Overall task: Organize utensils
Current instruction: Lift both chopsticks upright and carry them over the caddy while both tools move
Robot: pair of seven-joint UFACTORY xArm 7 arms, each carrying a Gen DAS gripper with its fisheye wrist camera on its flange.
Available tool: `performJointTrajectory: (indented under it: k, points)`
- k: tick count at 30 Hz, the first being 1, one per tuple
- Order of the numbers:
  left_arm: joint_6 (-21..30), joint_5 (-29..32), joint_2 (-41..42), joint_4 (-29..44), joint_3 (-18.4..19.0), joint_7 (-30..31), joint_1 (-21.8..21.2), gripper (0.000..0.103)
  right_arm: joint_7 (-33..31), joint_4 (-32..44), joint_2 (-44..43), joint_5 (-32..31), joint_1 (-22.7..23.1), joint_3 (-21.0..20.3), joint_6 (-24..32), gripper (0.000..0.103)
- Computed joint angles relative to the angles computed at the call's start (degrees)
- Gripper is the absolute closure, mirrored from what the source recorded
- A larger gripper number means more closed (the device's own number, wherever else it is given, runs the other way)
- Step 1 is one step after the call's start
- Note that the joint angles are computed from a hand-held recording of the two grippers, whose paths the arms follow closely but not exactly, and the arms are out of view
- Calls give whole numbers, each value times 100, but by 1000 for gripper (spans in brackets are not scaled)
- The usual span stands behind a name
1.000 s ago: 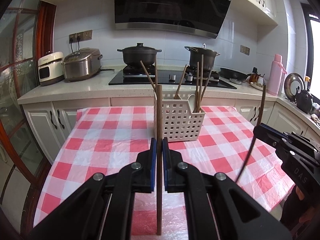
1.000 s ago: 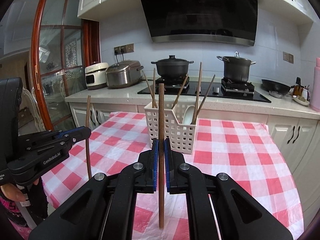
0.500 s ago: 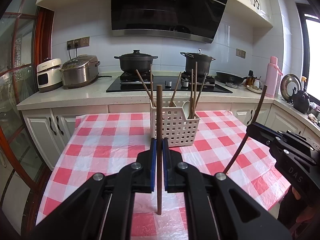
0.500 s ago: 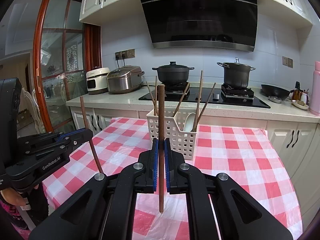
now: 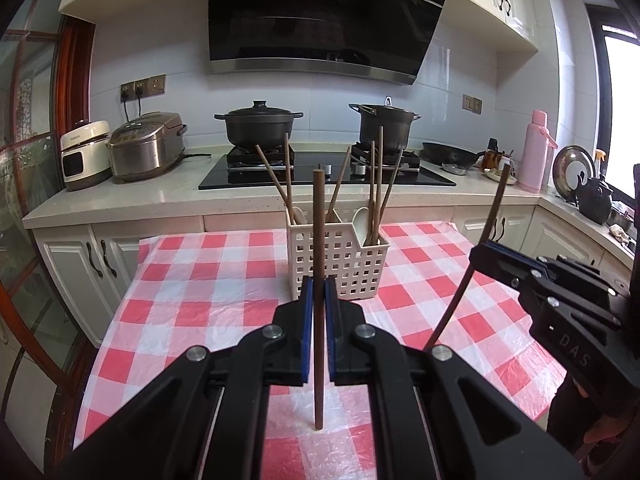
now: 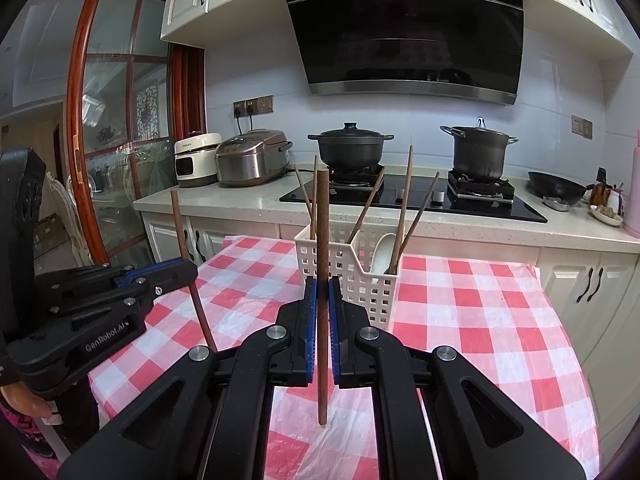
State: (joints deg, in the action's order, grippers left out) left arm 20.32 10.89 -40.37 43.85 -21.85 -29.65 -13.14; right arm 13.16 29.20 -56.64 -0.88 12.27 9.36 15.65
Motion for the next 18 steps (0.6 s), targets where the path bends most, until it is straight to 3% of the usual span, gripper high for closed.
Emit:
performJointTrajectory:
  k: [18]
  points:
    - [206, -114, 1530, 1727, 351, 644, -274, 97, -473, 1294, 1292, 271, 145, -499, 1, 97]
